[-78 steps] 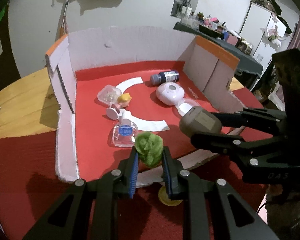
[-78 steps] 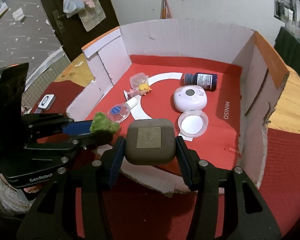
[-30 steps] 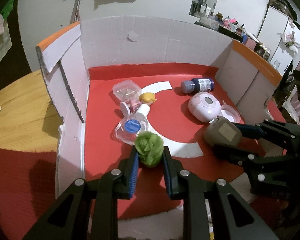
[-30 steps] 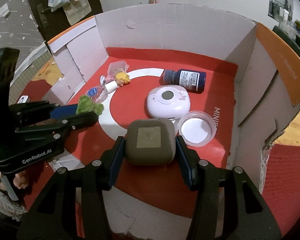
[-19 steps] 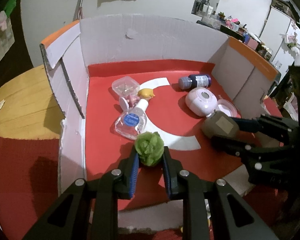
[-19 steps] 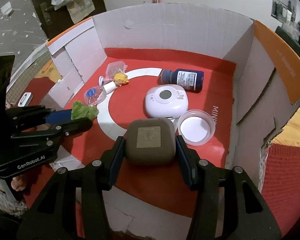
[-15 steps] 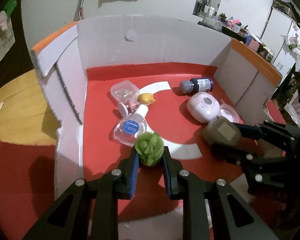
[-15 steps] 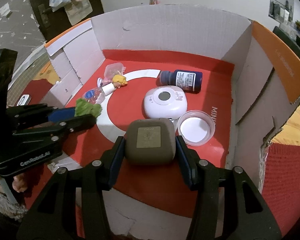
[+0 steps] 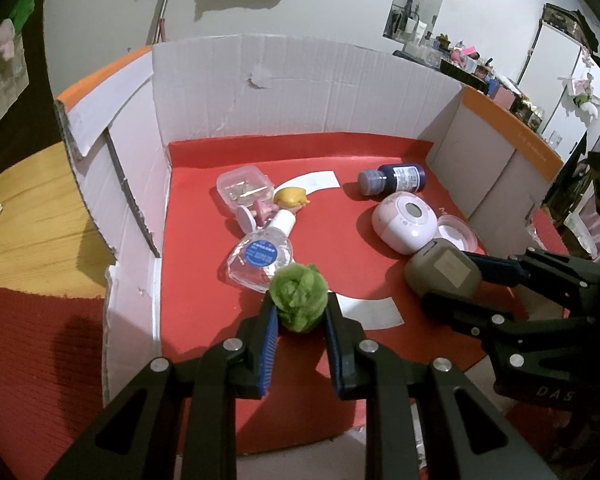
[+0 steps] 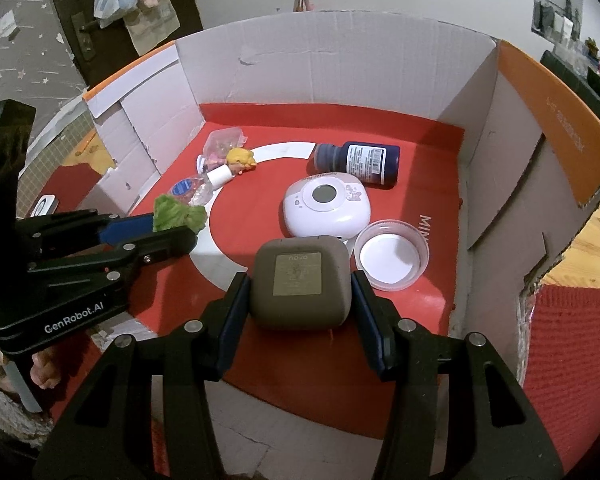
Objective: Organize objects
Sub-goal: 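Lower the grey case into the box and open right gripper while left gripper releases the green ball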
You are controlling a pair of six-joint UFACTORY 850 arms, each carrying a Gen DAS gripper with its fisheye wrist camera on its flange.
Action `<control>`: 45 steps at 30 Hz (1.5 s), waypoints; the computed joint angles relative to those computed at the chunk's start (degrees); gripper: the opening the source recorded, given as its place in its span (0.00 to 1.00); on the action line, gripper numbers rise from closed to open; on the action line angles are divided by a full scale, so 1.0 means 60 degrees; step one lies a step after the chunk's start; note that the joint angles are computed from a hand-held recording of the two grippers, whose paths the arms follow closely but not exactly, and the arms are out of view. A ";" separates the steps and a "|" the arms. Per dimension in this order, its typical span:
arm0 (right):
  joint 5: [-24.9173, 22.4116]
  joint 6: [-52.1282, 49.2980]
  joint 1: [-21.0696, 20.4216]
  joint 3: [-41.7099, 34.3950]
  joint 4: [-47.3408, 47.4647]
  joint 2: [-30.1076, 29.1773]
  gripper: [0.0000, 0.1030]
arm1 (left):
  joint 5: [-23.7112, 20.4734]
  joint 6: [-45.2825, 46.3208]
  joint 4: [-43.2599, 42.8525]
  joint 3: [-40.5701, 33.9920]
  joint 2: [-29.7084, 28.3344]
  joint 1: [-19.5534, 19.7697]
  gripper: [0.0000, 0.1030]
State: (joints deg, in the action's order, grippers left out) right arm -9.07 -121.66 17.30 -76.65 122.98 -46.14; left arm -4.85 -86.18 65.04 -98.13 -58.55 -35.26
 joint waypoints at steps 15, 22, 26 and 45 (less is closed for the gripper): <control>-0.0072 -0.0446 0.0012 -0.0012 0.0464 -0.0019 0.48 | -0.0126 -0.1501 0.1624 0.0155 0.0091 -0.0051 0.23; -0.0031 -0.0961 0.0032 0.0031 0.0900 0.0008 0.48 | -0.0104 -0.2443 0.2533 0.0211 0.0104 -0.0057 0.23; -0.0051 -0.1727 0.0053 0.0138 0.1647 0.0091 0.50 | -0.0128 -0.3602 0.3693 0.0304 0.0162 -0.0074 0.28; -0.0442 -0.3361 0.0172 0.0715 0.3317 0.0560 0.57 | -0.0491 -0.6852 0.6823 0.0877 0.0582 -0.0236 0.41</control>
State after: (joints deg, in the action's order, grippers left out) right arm -11.72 -141.82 18.34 -72.36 142.88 -42.77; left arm -7.79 -127.29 105.98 -92.86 -55.06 -36.67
